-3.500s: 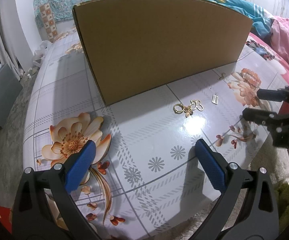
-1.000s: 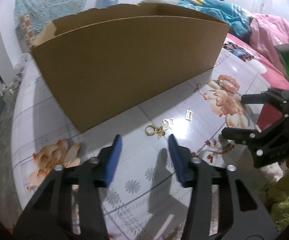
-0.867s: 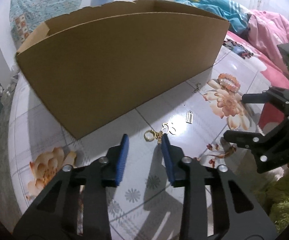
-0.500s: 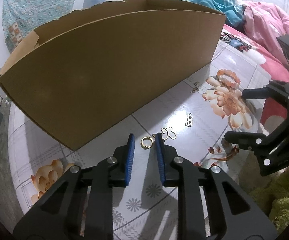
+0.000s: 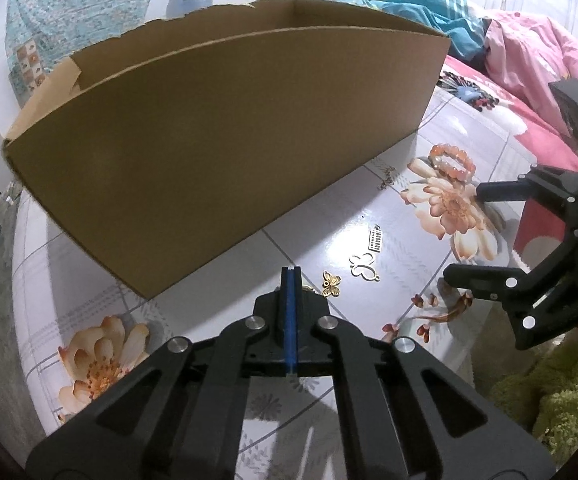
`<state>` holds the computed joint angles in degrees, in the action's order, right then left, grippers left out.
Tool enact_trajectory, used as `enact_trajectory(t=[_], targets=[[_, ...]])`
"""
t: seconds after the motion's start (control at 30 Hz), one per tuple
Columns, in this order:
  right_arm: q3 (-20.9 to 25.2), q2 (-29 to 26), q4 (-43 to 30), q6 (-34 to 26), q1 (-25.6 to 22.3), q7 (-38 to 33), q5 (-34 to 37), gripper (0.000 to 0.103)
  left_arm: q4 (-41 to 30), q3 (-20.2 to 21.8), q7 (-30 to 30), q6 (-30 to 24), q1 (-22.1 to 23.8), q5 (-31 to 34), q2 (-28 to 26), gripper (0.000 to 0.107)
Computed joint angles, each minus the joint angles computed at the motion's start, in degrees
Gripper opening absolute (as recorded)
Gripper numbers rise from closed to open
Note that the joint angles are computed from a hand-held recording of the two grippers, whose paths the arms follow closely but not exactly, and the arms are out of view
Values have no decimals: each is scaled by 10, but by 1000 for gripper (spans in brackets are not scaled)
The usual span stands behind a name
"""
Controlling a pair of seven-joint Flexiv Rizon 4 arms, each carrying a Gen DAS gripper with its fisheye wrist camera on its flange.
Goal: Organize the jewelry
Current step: 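Move the left tool to the gold ring beside the charms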
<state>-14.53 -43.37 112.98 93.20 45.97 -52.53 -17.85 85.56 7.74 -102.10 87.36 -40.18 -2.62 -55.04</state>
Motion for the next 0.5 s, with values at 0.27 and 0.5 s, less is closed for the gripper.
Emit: enact_trajectory(t=[0.27,0.5], targets=[[21,12,12,39,-13,-19,13,93,46,-5,-9,55,6,-17,21,0],[2,15,13,54,24,-55,36,93,46,-17,22,32,6,-30,25,35]])
